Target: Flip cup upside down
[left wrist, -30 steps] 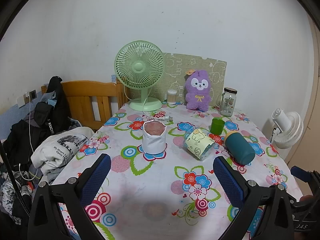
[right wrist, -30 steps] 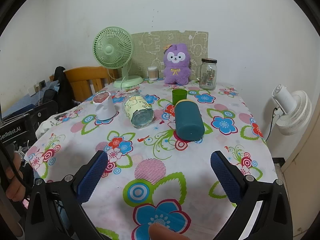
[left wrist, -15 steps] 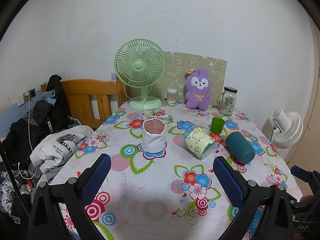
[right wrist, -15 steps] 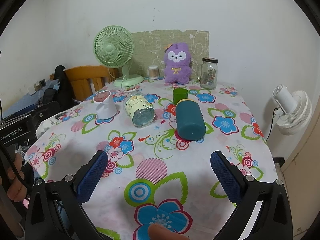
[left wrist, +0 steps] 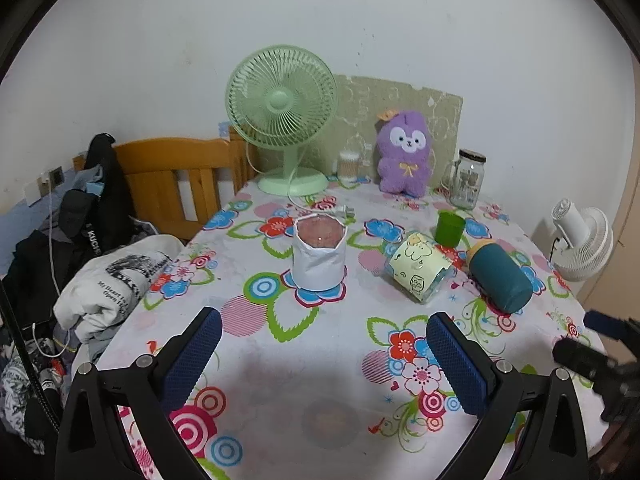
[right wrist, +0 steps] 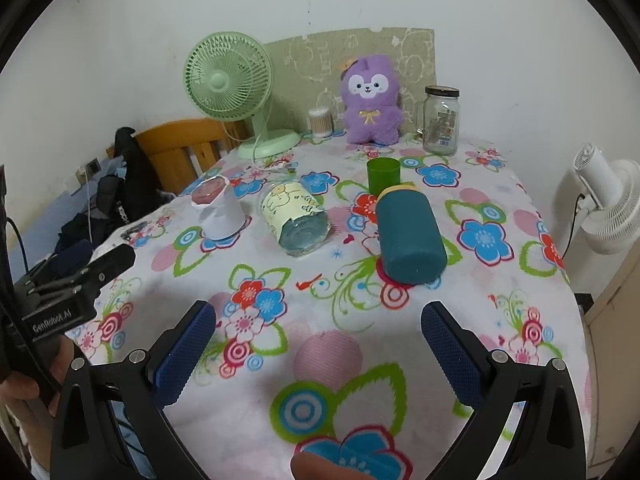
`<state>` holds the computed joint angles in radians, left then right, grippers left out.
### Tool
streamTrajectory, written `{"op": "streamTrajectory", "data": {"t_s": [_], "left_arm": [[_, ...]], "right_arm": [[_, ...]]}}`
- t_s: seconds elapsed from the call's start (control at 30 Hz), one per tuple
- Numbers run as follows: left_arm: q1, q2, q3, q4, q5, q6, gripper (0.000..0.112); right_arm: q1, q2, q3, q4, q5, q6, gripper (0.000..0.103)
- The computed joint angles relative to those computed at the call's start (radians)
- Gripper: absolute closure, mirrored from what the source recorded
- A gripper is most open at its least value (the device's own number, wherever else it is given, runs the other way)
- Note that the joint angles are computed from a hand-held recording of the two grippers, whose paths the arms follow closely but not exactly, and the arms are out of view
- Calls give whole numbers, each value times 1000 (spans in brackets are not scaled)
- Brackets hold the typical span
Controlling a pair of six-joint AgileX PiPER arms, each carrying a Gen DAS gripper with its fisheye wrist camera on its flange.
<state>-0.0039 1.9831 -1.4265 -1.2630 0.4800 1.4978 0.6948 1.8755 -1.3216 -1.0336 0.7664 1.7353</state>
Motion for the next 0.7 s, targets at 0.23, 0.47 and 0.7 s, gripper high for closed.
{"op": "streamTrajectory", "data": {"t_s": [0.23,0.47,0.7], "left_arm": [[-20,120,-184,223,28,-197,9],[-39,248,-417,432,185,-401,9],[-67,365,-633,537,297,-470,9]], "right_arm": [[-106,69,-180,230,3,-346,0],[-157,174,-381,369,63,-601,0],[-219,301,-601,526,112,-860,0]]}}
